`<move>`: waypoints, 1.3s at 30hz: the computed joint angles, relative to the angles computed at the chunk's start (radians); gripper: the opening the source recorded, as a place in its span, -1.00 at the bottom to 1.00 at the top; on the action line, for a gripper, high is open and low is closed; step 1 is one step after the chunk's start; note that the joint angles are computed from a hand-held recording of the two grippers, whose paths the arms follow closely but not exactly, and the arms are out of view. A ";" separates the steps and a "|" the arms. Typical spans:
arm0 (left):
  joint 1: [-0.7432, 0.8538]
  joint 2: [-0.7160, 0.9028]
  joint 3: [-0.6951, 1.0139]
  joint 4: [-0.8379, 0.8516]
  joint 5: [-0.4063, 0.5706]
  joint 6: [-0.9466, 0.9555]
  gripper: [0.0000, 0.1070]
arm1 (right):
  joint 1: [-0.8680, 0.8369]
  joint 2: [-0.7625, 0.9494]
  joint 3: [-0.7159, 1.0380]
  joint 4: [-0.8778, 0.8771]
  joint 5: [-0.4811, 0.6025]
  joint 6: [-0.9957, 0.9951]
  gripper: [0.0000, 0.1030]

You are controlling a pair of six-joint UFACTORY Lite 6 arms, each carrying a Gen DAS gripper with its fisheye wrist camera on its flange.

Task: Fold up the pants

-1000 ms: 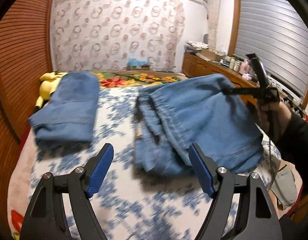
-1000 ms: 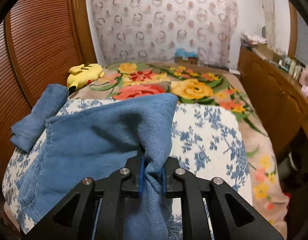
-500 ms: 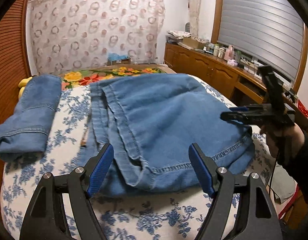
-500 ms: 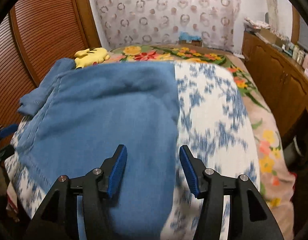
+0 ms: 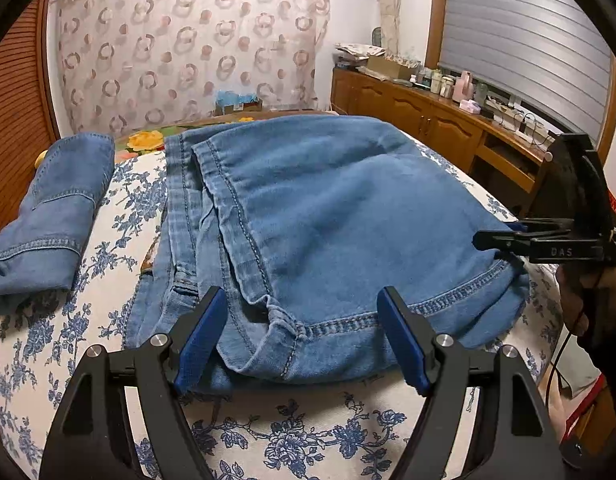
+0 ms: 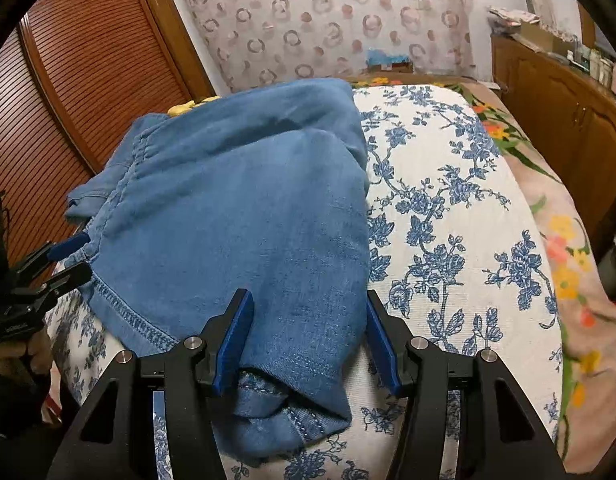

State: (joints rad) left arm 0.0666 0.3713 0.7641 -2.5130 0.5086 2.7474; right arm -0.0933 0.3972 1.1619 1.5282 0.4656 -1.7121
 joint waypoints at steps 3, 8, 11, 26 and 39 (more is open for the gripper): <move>0.005 0.005 0.005 0.012 -0.002 -0.008 0.46 | 0.001 -0.040 -0.044 0.011 0.013 0.000 0.10; 0.000 0.025 -0.005 -0.052 -0.002 0.067 0.46 | 0.020 -0.050 -0.063 0.044 0.040 0.014 -0.39; 0.017 0.030 -0.013 -0.034 0.007 0.062 0.46 | 0.044 -0.089 -0.103 0.121 0.017 -0.054 -0.66; 0.246 -0.165 -0.162 0.232 0.105 -0.104 0.46 | 0.278 -0.373 -0.196 0.359 -0.025 -0.266 -0.79; 0.520 -0.181 -0.180 0.328 0.175 -0.097 0.46 | 0.506 -0.012 0.124 0.402 -0.033 -0.298 -0.80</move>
State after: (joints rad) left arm 0.5868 0.1906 0.5846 -2.1848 0.6839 2.6502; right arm 0.4123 0.3855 1.2858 1.9302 0.4321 -2.0103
